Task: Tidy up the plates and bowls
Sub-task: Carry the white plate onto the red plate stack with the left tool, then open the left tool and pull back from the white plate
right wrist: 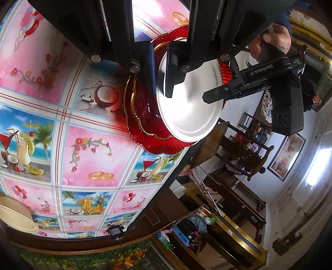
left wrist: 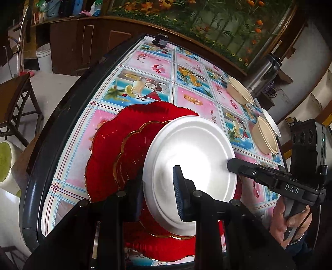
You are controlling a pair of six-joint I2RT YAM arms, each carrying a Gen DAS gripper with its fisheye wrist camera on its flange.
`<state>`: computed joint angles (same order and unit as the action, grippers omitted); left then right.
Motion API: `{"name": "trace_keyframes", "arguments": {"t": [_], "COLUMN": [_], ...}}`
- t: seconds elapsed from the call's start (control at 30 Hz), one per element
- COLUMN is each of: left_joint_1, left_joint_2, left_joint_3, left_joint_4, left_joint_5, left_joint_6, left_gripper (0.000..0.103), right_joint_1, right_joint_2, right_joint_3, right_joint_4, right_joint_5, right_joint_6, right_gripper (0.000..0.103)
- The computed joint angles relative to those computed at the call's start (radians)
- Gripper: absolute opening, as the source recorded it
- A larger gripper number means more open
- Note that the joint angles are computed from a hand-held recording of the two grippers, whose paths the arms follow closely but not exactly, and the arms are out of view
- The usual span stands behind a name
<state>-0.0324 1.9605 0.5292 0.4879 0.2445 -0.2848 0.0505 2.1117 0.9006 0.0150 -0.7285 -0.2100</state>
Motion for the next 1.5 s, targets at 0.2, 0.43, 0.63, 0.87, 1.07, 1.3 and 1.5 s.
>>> {"name": "trace_keyframes", "arguments": {"t": [0.2,0.43,0.63,0.87,1.07,1.3,1.5], "left_joint_1": [-0.003,-0.014,-0.023,-0.012,-0.015,-0.15,-0.33], "left_joint_2": [0.002,0.017,0.011,-0.013,-0.089,-0.173,-0.118], "left_joint_3": [-0.012,-0.01,-0.011,-0.03,-0.09,-0.101,-0.002], "left_joint_4": [0.015,0.029,0.025,0.035,0.076,0.071,0.034], "left_joint_5": [-0.026,-0.046,-0.068,-0.078,-0.103,-0.172,-0.178], "left_joint_6": [-0.001,-0.004,-0.007,-0.028,-0.049,-0.069,-0.081], "left_gripper": [0.022,0.022,0.022,0.05,0.05,0.05,0.05], "right_joint_1": [0.015,0.015,0.008,-0.019,-0.082,-0.227,-0.412], "right_joint_2": [0.024,0.032,0.038,0.018,-0.024,-0.071,-0.042], "right_joint_3": [0.005,0.001,0.008,-0.002,-0.02,-0.004,0.087], "right_joint_4": [0.015,0.035,0.025,0.016,-0.006,-0.044,-0.078], "right_joint_5": [0.012,0.008,0.0,-0.034,-0.089,-0.145,-0.177], "right_joint_6": [0.001,0.002,-0.009,-0.025,-0.044,-0.073,-0.069], "right_gripper": [0.01,0.011,0.012,0.026,0.026,0.026,0.026]}}
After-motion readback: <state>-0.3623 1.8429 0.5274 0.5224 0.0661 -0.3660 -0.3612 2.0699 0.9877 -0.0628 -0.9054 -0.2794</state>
